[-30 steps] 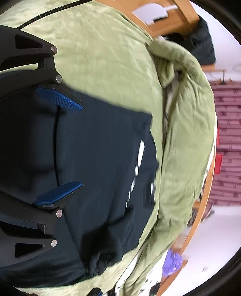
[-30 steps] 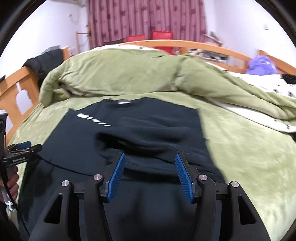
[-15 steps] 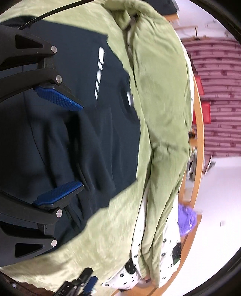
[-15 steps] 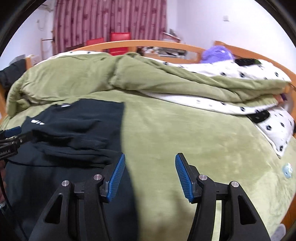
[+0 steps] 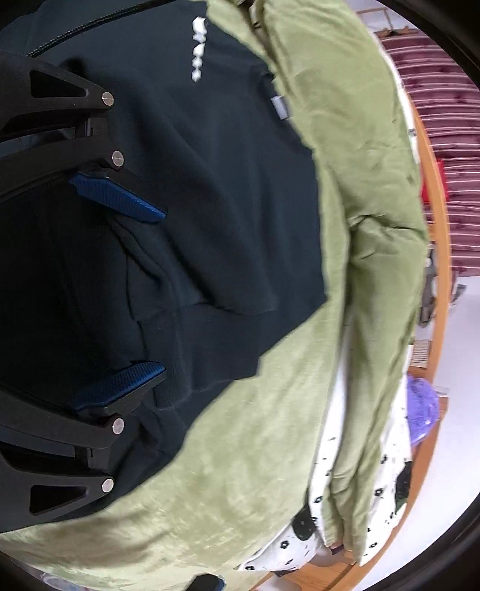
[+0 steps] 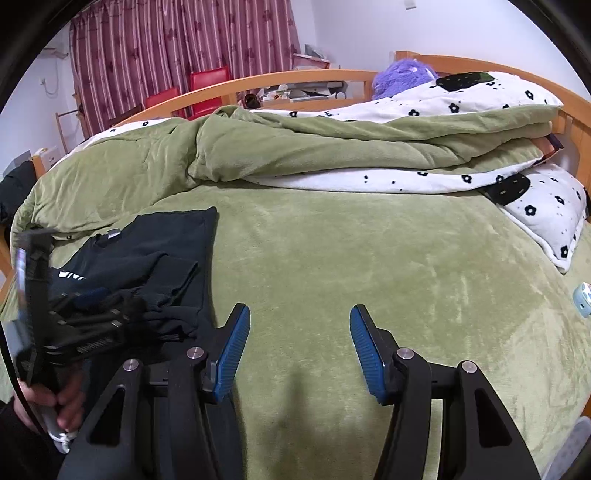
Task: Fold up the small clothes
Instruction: 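Move the left tool to the ribbed cuff and grasp it, then lay the held cuff flat on the folded shirt with the left tool and release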
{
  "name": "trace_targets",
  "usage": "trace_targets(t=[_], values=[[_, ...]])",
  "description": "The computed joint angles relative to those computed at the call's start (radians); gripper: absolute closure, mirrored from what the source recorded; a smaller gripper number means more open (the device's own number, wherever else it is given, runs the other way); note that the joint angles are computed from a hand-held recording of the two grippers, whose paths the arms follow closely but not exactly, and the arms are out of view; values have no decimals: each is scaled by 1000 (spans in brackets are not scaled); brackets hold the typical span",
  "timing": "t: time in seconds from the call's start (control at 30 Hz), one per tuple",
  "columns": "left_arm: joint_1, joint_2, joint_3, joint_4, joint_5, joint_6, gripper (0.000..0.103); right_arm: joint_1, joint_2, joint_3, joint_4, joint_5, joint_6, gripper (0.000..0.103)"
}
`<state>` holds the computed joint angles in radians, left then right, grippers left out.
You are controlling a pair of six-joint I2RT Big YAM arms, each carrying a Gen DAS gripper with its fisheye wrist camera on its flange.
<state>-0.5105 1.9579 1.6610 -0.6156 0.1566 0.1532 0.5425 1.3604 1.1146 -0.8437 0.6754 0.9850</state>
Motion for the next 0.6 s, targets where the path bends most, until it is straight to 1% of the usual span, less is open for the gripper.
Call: trace_targets(t=[0.03,0.13,0.17,0.23,0.3,0.37,0.4,0.5,0.6], values=[[1,2,-6,4,1,0,26,1,6,5,3,-3,-6,48],[-3,-6,-36,48,-15,2,25,4,18,14,3,-7,-12,48],[-5,-6,-35,50,-23,2,26,4,19,15,4,-9,-12,47],[-9,-7,-35,62,-33,0,35,5,23,18,5,-11,-12,48],[-4,-7,-32,70,-14,-10,60,5,26,22,2,-11,-9,48],[8,-17,-41,89,21,-29,77,6,33,30,-6,-13,2,48],[11,-18,-40,91,27,-34,82,6,35,33,-8,-15,6,48],[25,-40,-60,128,11,-49,86,5,45,49,-13,-19,12,48],[52,-58,-66,137,23,-68,87,15,64,80,-23,-11,9,48]])
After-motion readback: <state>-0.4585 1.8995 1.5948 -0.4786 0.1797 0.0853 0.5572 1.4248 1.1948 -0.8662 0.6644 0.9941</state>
